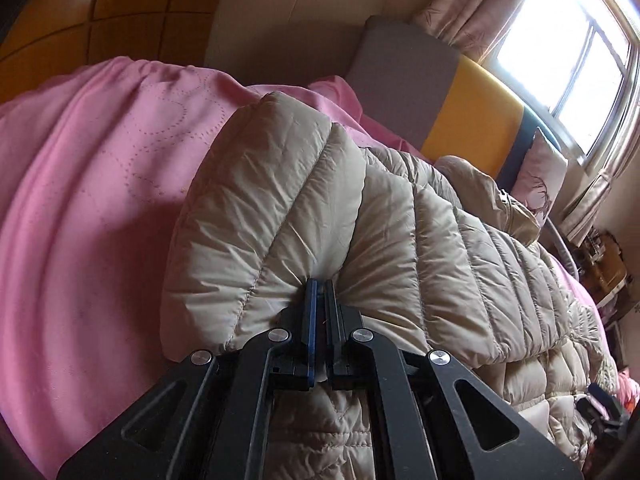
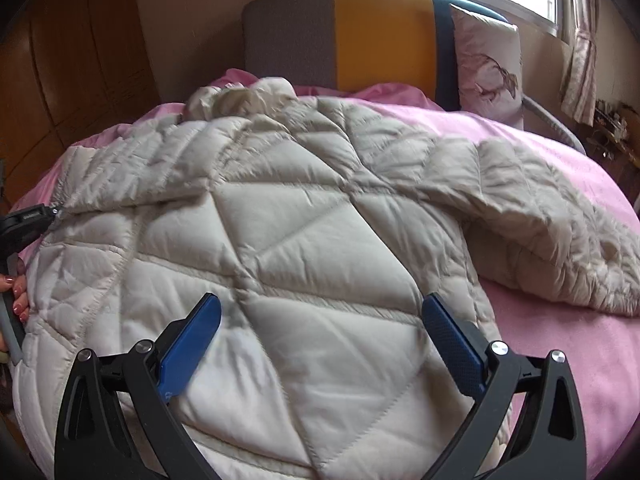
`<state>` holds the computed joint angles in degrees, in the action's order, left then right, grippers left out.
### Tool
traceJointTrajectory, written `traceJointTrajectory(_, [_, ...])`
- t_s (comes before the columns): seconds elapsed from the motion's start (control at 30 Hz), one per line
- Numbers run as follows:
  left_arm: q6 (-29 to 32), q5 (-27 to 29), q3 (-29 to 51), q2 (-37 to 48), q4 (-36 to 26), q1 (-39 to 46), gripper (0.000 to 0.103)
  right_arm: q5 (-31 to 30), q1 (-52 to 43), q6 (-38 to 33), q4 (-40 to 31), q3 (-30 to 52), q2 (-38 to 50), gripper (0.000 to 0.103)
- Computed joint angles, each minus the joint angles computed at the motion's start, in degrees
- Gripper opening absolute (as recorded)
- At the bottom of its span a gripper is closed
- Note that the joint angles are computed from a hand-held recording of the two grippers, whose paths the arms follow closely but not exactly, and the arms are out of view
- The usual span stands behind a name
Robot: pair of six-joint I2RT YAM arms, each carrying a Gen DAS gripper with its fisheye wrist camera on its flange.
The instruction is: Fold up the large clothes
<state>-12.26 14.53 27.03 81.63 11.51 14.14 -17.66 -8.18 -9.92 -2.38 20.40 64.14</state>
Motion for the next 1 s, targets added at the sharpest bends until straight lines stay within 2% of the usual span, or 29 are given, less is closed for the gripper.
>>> traceJointTrajectory(0.07, [0.23,0.11,0.1,0.23,0.03,0.2,0.002,-0.74,3.55,3.38,-1.22,3.55,0.0,0.1])
traceJointTrajectory(0.17, [0.57,-1.14,-0.05,-0.11,-0.11,-0.46,0.002,-3.86,8.35,9.63,-2.76,12.25,9.45,0.1])
traceJointTrajectory(0.33, [0.51,-3.8,-0.25,-0.58,-0.26,-2.26,0.002,-6.19,13.16,20.24,-0.69,23.04,25.73,0.081])
traceJointTrajectory(0.4, [0.46,-3.9,-0.32,-0.54,-0.15,-2.35,0.002,-9.24,13.61,23.54,0.0,25.4,30.49,0.065])
traceJointTrajectory(0.43, [0.45,-3.98,-0.29,-0.54,-0.18,-2.37,0.002,-8.7,14.36,24.33,-0.28,26.3,31.97,0.061])
traceJointTrajectory(0.5, [0.32,-4.18,-0.15,-0.38,-0.28,-2.54,0.002,-8.29,15.42,23.76,-1.01,27.39,33.83,0.039])
traceJointTrajectory(0.57, [0.28,-4.24,-0.31,-0.37,0.01,-2.59,0.002,-8.73,15.96,21.56,-1.07,26.68,32.57,0.022])
traceJointTrajectory(0.6, [0.28,-4.36,-0.43,-0.55,0.09,-2.67,0.002,-6.96,16.77,20.02,-0.84,25.52,30.5,0.018])
traceJointTrajectory(0.77, [1.79,-6.43,-2.15,-4.09,0.3,-4.87,0.002,-0.75,17.75,15.46,0.32,18.85,20.04,0.015])
traceJointTrajectory(0.83, [3.31,-6.25,-1.78,-4.18,-0.27,-6.08,0.002,0.33,16.98,15.72,0.88,18.23,21.33,0.015])
traceJointTrajectory(1.0, [4.93,-9.17,1.25,-3.4,-4.87,-8.68,0.002,-4.99,13.06,17.69,5.25,17.57,28.75,0.022])
